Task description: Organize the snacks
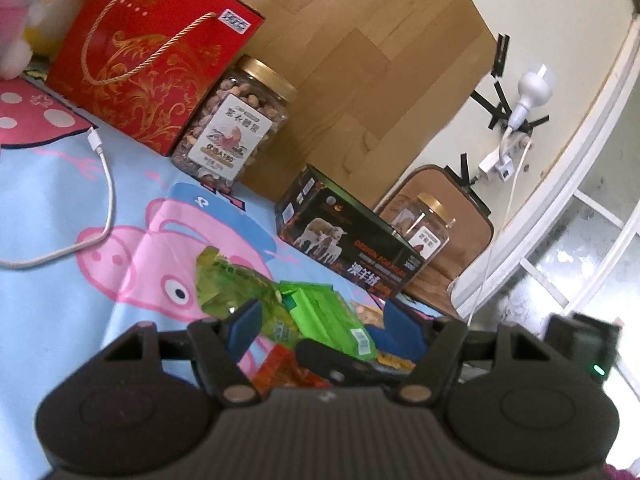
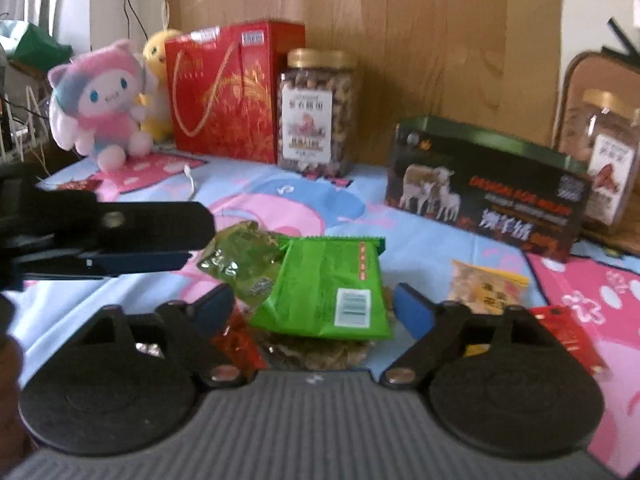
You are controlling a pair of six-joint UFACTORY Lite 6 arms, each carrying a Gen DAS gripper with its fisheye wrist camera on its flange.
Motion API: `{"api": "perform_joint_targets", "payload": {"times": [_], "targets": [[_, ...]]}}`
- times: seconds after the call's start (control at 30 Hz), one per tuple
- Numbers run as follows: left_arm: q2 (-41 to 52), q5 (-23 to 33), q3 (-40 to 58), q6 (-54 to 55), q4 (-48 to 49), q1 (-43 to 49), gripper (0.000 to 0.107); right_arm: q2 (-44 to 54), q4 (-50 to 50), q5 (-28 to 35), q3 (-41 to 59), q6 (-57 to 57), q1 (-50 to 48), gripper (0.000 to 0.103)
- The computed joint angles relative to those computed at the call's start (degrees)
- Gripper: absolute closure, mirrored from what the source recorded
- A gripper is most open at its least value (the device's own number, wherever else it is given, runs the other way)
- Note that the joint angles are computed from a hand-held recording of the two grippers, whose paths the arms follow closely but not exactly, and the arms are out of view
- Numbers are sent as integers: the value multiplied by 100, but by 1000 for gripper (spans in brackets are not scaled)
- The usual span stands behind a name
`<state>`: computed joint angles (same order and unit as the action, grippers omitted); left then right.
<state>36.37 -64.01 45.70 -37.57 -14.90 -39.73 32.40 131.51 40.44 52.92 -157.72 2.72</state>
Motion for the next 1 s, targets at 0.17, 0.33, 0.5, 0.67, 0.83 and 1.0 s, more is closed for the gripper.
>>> {"api": "perform_joint_targets", "payload": {"times": [0.17, 0.33, 0.5, 0.67, 0.83, 1.0], "targets": [[2, 123, 102, 348, -80, -124, 38, -117, -514, -20, -68, 459, -209, 38], [-1, 154, 114, 371, 24, -120, 38, -760, -1298, 670, -1014, 276, -946, 41], [10, 280, 187, 426, 203, -104, 38, -1153, -3031, 1212, -1685, 87, -2056, 41], [6, 475, 317, 860, 75, -272, 36, -1129, -3427, 1367, -1988, -609, -2815, 37], [5, 616, 424, 1321, -208, -473, 36, -1035, -2915, 1379, -1878, -786, -3047, 31], [19, 745, 487, 1345, -216, -449, 36, -792, -2302, 1382, -1751, -1024, -3174, 31]]}}
